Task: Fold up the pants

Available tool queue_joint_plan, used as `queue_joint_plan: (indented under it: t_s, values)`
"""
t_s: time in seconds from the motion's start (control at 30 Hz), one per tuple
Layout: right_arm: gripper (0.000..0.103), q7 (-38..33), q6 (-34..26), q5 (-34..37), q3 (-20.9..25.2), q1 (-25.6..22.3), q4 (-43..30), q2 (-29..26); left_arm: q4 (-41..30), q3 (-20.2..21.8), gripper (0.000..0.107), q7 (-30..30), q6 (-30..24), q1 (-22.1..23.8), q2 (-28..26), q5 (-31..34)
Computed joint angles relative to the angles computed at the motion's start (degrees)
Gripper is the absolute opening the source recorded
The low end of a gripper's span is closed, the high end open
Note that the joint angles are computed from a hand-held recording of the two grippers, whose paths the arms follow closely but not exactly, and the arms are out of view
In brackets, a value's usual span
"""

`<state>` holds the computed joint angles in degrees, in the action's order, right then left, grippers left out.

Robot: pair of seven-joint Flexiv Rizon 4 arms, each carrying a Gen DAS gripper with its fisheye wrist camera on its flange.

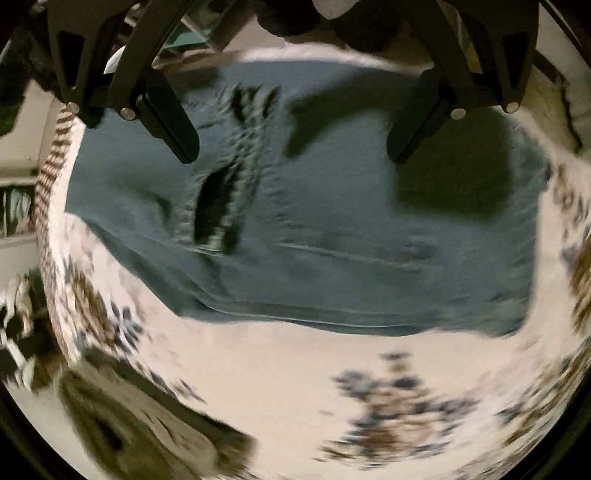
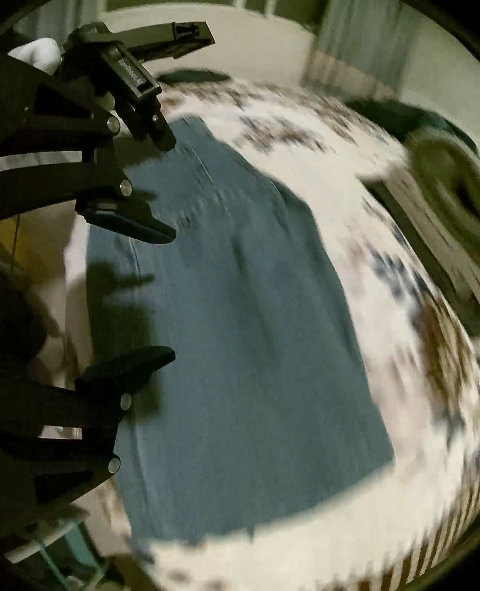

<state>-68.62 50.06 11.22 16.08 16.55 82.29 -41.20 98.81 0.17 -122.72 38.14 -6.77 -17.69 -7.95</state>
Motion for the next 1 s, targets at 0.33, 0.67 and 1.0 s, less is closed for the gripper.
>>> queue_joint_plan:
  t_s: [0.33,0.67,1.0]
  values:
    - [0.064,14.3,-5.7,-6.8,-6.5,-1.4,0.7,-0.9,-5.9,-1.2,0.024,3.1,4.2,-1.7,-8.4,2.1]
    - [0.064,11.5,-7.3,-6.3,-5.1,-3.8,-1.9,-2.5,1.3,-0.1,0.004,-0.9,3.2,0.4,-1.9,-3.8]
    - [0.064,3.9,-10.9,-4.2,-2.7,-2.1,-12.5,-7.3,-3.7,-2.0,0.035,3.7,4.2,-0.1,-6.0,-4.0]
